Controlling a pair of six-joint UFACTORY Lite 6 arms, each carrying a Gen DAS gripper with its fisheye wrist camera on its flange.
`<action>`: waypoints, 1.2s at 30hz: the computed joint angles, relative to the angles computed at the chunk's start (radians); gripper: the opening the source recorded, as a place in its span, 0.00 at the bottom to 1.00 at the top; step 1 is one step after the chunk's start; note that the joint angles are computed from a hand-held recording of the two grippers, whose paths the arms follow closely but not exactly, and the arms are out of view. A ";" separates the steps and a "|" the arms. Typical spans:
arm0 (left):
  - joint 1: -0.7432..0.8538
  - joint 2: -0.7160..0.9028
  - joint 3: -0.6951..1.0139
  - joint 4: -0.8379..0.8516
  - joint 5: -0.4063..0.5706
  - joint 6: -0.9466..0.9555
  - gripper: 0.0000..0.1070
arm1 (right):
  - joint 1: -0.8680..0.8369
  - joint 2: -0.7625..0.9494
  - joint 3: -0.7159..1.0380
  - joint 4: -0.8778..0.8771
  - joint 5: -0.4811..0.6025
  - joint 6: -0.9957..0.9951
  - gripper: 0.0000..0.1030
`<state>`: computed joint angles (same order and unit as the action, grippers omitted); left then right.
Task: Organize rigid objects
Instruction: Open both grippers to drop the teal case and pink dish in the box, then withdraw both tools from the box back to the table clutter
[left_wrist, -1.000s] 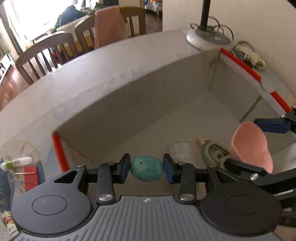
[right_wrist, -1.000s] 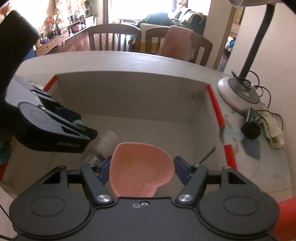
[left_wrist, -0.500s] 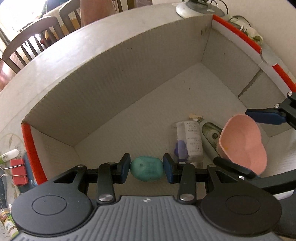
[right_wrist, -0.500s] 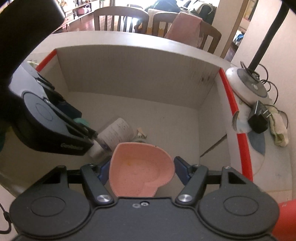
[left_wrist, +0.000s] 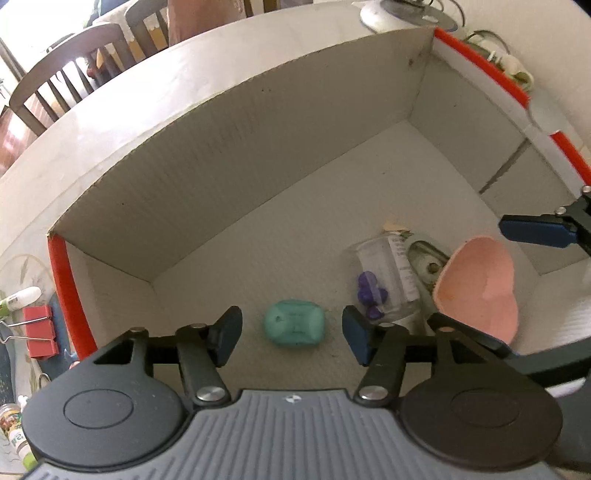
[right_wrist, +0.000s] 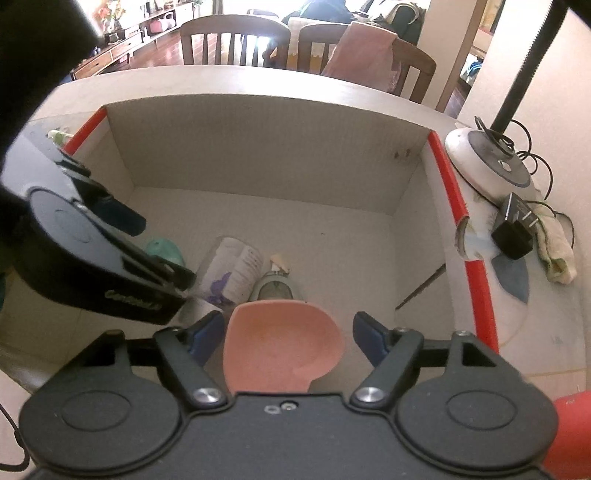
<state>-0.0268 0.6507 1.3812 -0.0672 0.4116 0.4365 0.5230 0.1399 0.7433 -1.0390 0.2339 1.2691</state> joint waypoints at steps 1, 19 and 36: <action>0.003 -0.011 -0.012 -0.016 -0.004 0.014 0.55 | -0.002 -0.011 -0.005 0.012 -0.001 -0.010 0.74; 0.136 -0.288 -0.197 -0.559 0.061 0.574 0.55 | 0.059 -0.308 -0.096 0.125 0.049 -0.018 0.79; 0.581 -0.519 -0.296 -0.850 0.370 1.090 0.56 | 0.473 -0.288 0.082 -0.035 0.384 0.473 0.88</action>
